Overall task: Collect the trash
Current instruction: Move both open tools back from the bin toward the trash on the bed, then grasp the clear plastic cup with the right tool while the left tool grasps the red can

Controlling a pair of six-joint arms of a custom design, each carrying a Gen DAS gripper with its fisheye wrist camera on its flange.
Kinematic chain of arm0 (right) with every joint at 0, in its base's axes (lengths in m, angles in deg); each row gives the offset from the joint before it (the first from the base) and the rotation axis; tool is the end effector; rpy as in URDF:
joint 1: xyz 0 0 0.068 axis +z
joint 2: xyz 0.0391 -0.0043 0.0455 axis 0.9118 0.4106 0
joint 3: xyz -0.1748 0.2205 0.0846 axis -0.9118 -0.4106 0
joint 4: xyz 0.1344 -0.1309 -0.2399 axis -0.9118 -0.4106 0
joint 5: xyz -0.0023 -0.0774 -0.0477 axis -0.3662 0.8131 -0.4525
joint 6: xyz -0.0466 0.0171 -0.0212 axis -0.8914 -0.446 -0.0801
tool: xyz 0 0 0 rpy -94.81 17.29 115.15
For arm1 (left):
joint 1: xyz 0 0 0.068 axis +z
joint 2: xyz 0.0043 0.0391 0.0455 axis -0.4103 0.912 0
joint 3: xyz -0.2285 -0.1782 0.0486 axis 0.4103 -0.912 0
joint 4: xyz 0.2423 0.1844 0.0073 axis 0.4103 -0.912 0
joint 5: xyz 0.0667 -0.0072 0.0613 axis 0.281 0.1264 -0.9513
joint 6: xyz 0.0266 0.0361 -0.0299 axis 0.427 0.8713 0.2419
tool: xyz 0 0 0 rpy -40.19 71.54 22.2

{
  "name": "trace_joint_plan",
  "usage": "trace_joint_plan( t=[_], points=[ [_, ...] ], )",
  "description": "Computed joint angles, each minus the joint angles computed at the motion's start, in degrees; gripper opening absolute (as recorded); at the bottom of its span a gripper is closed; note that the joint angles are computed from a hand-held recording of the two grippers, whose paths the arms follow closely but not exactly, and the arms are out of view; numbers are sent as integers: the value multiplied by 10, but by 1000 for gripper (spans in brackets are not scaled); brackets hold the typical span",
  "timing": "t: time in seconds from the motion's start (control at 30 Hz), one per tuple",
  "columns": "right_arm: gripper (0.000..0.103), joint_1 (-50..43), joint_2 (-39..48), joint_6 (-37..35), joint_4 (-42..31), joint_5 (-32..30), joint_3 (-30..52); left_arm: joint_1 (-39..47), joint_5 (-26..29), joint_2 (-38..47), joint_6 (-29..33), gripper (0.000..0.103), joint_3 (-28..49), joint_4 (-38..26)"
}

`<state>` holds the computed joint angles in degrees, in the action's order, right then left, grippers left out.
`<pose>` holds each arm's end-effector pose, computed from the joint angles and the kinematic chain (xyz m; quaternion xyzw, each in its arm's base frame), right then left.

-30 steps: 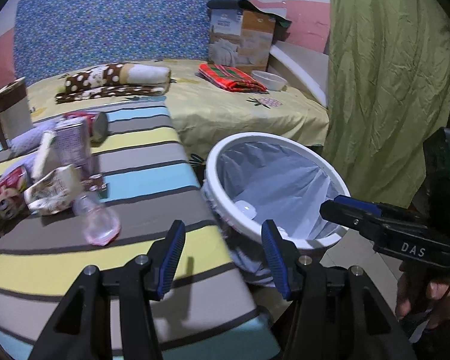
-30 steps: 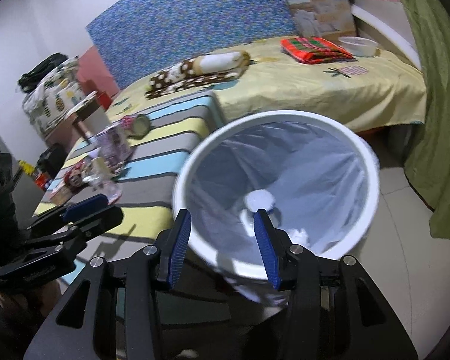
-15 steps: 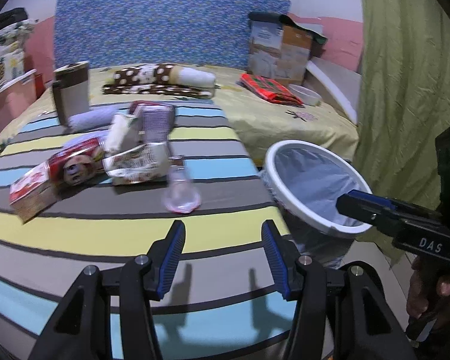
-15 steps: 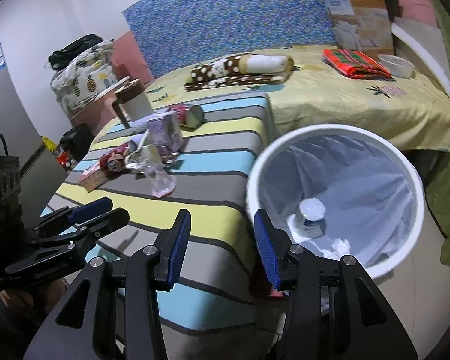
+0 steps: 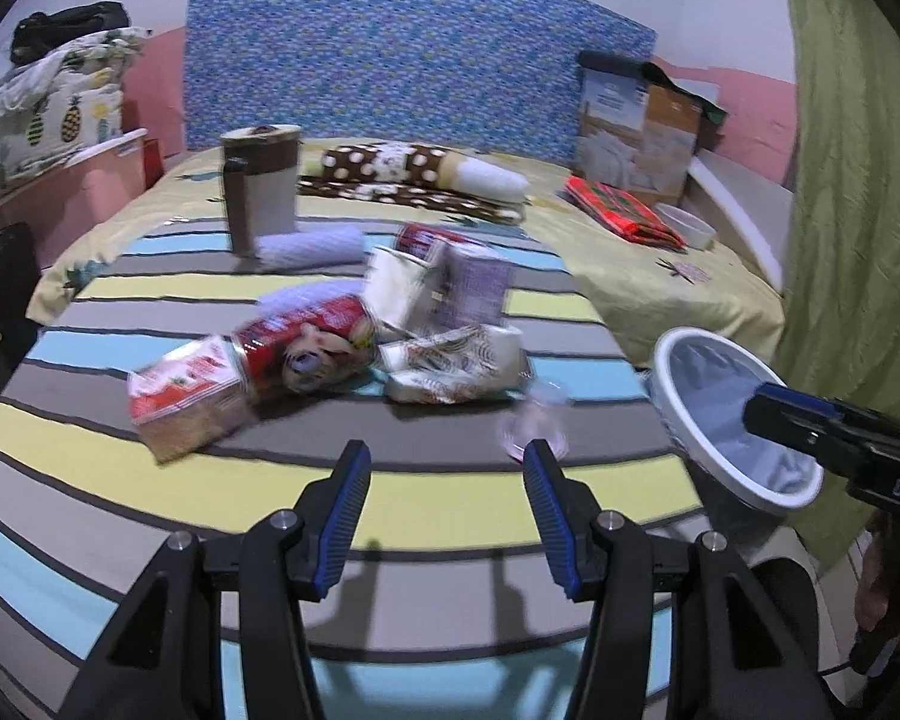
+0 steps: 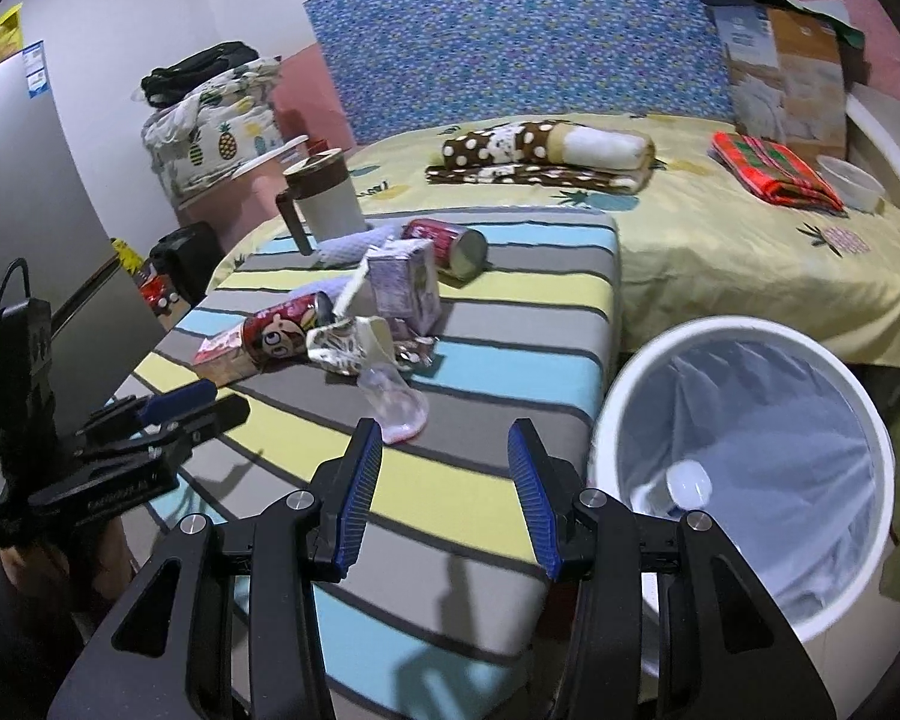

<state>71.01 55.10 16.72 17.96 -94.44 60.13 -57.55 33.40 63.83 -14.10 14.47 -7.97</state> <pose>0.2102 0.0252 0.0916 -0.0210 0.9040 0.1205 0.4097 0.1877 -0.1199 0.0978 0.1266 0.8945 -0.1395 0.4055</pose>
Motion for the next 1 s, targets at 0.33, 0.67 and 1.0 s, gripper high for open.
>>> trace_joint_plan(
  t=[0.33,0.67,1.0],
  points=[
    [56,54,93,0,29,11,50,137,66,86,87,63,46,47],
    [56,80,181,-7,27,23,107,203,134,195,152,66,117,82],
    [56,93,264,-21,16,42,167,215,180,275,224,73,194,44]
  ],
)
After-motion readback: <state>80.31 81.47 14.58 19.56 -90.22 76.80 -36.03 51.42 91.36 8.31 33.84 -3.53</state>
